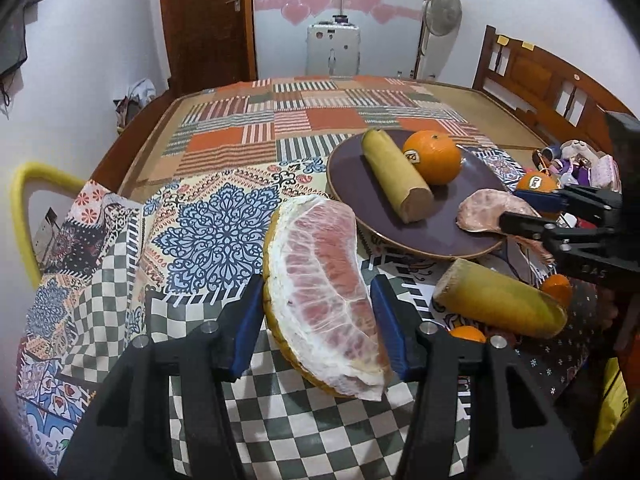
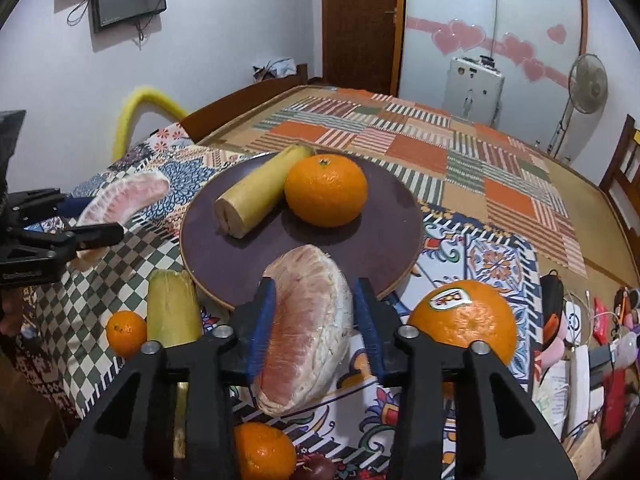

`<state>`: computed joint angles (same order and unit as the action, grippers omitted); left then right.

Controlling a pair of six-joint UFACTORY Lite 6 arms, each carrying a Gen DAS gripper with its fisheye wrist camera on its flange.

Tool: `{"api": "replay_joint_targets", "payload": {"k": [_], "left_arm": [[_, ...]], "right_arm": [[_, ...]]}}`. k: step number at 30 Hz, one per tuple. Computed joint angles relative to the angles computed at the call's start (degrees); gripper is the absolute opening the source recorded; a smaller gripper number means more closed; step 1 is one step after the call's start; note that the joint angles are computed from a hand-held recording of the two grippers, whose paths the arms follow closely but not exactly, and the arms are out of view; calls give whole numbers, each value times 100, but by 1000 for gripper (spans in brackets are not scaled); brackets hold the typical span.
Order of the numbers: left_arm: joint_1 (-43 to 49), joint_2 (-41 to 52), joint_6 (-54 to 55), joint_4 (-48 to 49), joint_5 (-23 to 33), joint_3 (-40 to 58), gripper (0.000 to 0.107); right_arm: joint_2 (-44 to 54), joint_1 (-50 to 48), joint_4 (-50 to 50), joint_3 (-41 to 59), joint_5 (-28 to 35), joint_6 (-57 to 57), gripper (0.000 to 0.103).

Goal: Organize fruits
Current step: 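Lift the pomelo segment with the right gripper while the left carries the pomelo wedge to the plate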

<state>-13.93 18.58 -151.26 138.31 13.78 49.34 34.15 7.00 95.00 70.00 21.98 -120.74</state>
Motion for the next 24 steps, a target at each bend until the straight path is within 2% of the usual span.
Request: {"api": "replay_joint_targets", "payload": {"k": [8, 13, 15, 17, 24], "left_arm": [[-148, -236, -170, 153, 53, -157, 53], [-212, -299, -171, 121, 119, -134, 53], [-213, -297, -189, 145, 126, -94, 53], [-220, -269, -166, 122, 110, -9, 53], [-331, -123, 93, -176, 98, 400, 53]], "right_arm": [[529, 184, -1301, 719, -162, 1194, 45], [337, 153, -535, 407, -145, 402, 39], [182, 107, -150, 222, -36, 53, 31], [19, 40, -93, 85, 126, 15, 28], [-345, 14, 485, -285, 270, -553, 26]]}}
